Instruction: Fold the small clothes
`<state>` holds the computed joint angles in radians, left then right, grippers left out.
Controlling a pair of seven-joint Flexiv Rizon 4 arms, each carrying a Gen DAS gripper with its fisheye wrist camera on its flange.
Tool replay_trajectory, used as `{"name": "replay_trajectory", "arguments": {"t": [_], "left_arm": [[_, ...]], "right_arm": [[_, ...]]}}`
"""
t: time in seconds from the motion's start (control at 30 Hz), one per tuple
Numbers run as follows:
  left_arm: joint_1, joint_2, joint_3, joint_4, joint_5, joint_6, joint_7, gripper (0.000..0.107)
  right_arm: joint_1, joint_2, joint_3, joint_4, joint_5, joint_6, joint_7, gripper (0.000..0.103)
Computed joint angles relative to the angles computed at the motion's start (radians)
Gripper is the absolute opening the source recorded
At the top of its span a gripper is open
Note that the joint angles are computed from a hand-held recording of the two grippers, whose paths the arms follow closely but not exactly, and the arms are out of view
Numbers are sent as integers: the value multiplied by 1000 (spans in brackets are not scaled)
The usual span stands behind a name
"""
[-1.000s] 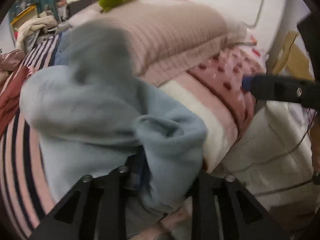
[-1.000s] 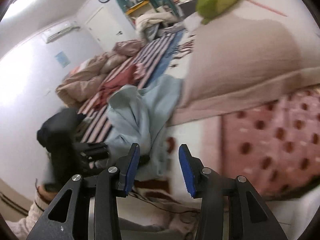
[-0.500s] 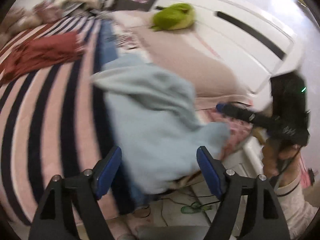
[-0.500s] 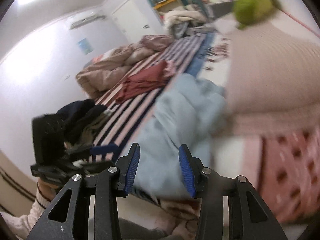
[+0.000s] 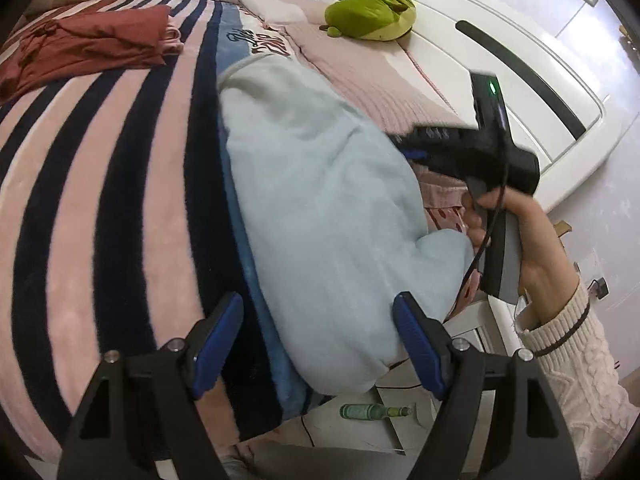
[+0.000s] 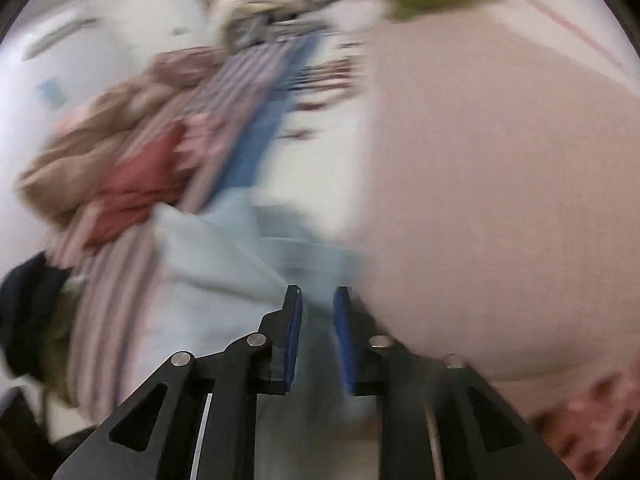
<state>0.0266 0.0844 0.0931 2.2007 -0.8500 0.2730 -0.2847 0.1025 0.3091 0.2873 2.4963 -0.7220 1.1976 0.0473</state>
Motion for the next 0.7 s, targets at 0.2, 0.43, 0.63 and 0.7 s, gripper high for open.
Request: {"name": "replay_trajectory", "arguments": {"t": [0.2, 0.43, 0.63, 0.7], "left_arm": [[7, -56, -15, -42, -18, -95, -50, 81], [-39, 23, -21, 42, -11, 87, -48, 33], [-22, 71, 26, 43, 16, 83, 77, 24], [-8, 55, 34, 30, 46, 43, 106, 26]], "right_arm": [[-114, 89, 39, 78, -100, 240, 39, 47], [51, -137, -26, -82, 94, 213, -260, 44], [-13, -42, 20, -28, -127, 140, 1, 7], [49, -10, 30, -6, -27, 77, -56, 7]]}}
